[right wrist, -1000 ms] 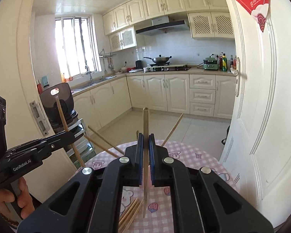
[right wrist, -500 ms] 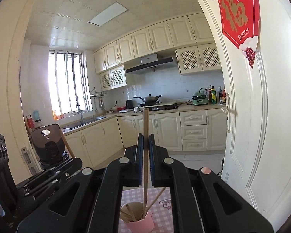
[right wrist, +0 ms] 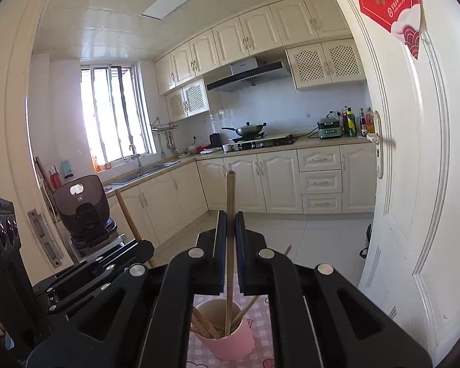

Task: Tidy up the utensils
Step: 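Lower the chopstick into the cup and open the left tool, then move the open left tool back down to the chopstick pile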

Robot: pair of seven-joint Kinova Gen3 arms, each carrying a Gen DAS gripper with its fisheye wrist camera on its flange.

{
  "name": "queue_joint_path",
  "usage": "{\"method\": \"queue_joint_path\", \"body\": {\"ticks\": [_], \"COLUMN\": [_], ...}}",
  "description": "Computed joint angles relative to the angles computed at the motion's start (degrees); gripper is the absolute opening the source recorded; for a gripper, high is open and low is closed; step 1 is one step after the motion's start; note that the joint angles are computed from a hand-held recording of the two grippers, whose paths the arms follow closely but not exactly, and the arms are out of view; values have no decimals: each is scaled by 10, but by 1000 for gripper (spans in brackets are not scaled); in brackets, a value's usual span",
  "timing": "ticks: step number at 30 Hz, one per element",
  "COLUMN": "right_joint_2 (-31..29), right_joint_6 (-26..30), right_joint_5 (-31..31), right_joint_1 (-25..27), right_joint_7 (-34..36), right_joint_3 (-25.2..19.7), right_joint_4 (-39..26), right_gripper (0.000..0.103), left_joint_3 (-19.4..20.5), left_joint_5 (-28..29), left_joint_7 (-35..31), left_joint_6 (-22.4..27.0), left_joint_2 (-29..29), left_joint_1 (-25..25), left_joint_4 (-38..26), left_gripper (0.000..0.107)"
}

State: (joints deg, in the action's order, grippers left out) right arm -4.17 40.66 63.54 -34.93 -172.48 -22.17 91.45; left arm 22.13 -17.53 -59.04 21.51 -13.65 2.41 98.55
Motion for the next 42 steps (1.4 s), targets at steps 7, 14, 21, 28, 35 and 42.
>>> {"method": "queue_joint_path", "body": {"ticks": [7, 14, 21, 28, 35, 42], "right_joint_2": [-1, 6, 3, -8, -33, -57], "right_joint_6": [4, 20, 26, 43, 64, 109], "right_joint_5": [-38, -59, -55, -30, -6, 52], "right_joint_1": [-4, -13, -25, -28, -25, -25], "right_joint_7": [22, 37, 15, -19, -60, -144], "right_joint_3": [-2, -7, -8, -23, -50, -112], "right_joint_4": [5, 9, 25, 32, 54, 92], "right_gripper": [4, 4, 5, 8, 26, 36], "left_joint_3": [-27, -37, -43, 1, 49, 70], "left_joint_5": [16, 13, 18, -40, -79, -55], "left_joint_7": [-34, -42, -30, 31, 69, 56], "left_joint_6": [36, 80, 88, 112, 115, 107], "left_joint_2": [19, 31, 19, -5, -61, -133], "left_joint_1": [41, 68, 73, 42, -9, -60], "left_joint_4": [-7, -18, -10, -4, 25, 62], "left_gripper": [6, 6, 7, 55, 64, 82]}}
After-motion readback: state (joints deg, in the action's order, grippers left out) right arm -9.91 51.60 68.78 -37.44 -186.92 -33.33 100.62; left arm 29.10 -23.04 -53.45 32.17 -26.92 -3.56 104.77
